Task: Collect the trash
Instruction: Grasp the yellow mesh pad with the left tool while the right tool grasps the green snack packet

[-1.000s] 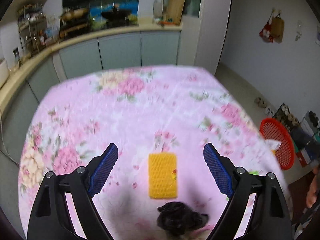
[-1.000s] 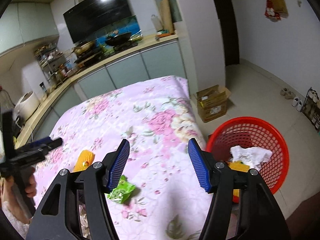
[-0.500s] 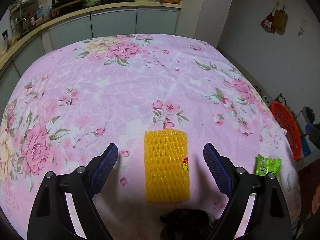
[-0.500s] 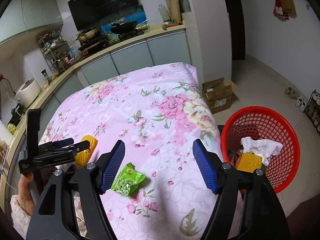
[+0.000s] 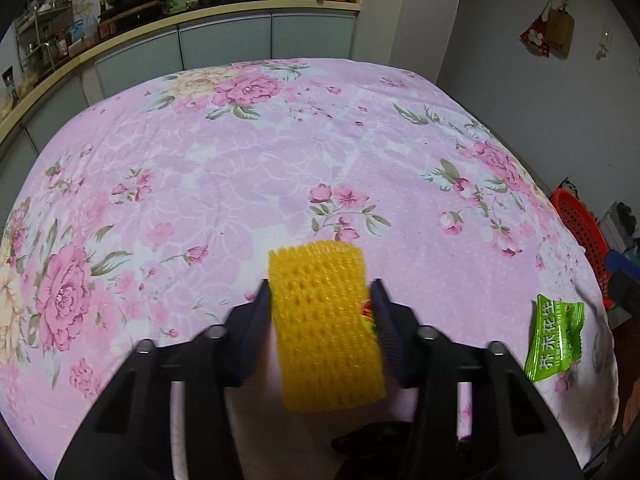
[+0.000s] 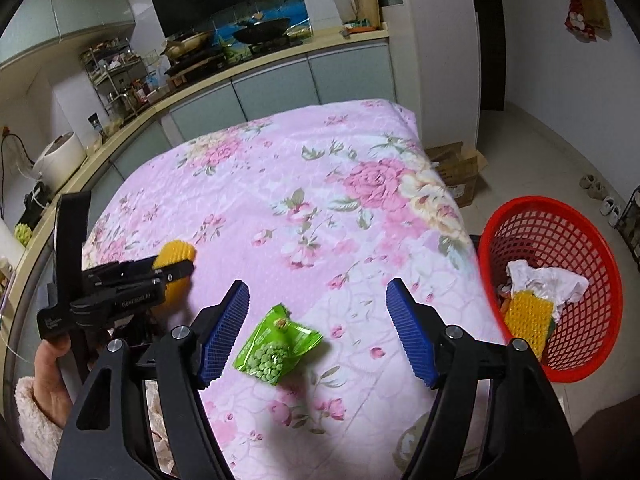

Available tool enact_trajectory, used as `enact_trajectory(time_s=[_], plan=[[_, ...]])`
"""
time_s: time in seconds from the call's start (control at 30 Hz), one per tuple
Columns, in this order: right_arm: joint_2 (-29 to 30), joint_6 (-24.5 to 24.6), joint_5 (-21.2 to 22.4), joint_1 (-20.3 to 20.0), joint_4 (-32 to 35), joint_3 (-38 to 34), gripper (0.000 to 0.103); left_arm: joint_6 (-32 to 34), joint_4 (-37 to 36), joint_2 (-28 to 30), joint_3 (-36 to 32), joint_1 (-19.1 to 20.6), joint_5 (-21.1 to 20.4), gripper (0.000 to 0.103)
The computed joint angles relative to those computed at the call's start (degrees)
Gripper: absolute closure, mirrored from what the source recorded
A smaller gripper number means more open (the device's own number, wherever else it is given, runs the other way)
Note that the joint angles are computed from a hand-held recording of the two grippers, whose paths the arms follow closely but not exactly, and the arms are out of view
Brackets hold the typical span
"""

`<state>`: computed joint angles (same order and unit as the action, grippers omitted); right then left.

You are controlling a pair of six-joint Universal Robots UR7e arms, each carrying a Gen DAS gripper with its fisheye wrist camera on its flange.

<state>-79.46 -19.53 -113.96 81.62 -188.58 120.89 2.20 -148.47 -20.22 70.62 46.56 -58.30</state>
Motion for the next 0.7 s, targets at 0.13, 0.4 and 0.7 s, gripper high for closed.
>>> enact_trajectory(time_s=[0.13,0.4,0.7], plan=[[1.0,-0.3,-0.7,0.5,1.5,0.1,0.034,-0.1,-0.5,-0.6,0.6,0.3,-1.2,0.075],[3.3,0.2,-1.3,0.9,2.9,-0.4,0.034,0.8,-3.3,-2.6,2.7,-0.4,-3.0,0.085],[6.9,-0.7,-5.8,1.7,0.4,-1.8,0.034,2.4,-7.6,-4.6,4.9,-1.9,-3.0,0.085]])
